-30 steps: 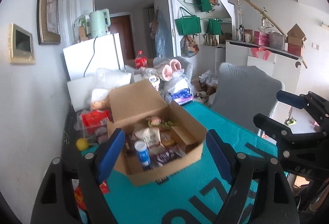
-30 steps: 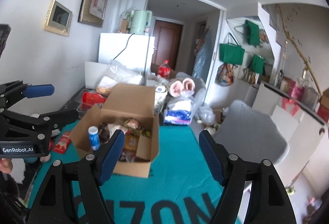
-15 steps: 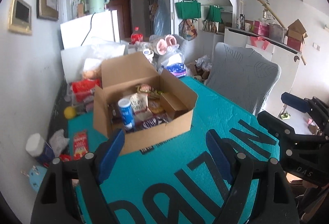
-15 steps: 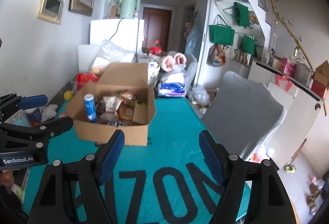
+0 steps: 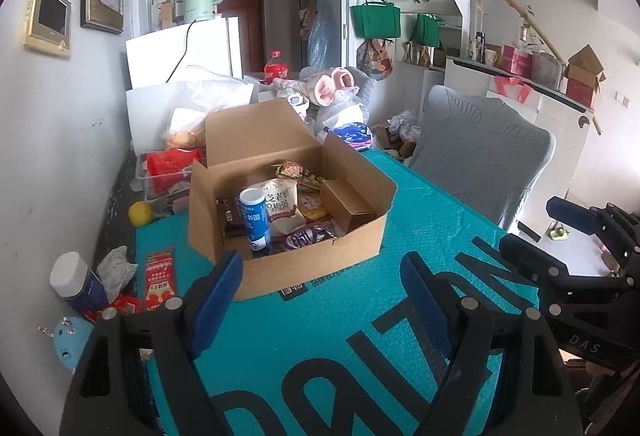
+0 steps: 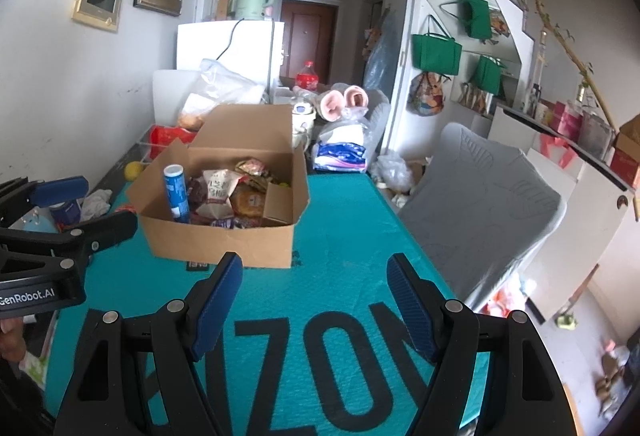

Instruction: Organize snacks

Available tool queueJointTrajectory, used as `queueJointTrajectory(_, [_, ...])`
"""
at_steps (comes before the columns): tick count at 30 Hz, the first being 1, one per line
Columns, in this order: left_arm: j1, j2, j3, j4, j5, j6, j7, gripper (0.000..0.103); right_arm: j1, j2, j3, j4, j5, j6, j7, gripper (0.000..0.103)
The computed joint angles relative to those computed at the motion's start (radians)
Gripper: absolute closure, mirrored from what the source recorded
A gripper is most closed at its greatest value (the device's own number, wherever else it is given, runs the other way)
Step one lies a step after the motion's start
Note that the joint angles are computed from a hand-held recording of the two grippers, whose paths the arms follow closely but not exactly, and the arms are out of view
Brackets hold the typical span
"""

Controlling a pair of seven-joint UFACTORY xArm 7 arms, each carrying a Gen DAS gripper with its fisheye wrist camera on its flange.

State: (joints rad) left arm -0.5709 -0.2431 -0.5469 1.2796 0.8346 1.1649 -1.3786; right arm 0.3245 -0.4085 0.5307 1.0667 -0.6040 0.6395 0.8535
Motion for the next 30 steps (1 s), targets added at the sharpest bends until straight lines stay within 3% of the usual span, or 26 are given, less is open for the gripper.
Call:
queueJointTrajectory(21, [0.015,-0.009,0.027,-0.024,-0.049,-0.044,0.013,0.022,0.043,0.071,-0.029,0.039,-0.04,0.035,0.002,0.028])
queueJointTrajectory(27, [0.03,-0.036,0.025,-0.046,-0.042,-0.074,-0.013,0.022,0.056,0.077,-0.036,0.036,-0.046,0.023,0.001,0.025])
queueJointTrajectory(30, [0.042,-0.029,0.006,-0.032,-0.037,-0.049,-0.004,0.022,0.061,0.078,-0.039,0.034,-0.044,0.021,0.004,0.025])
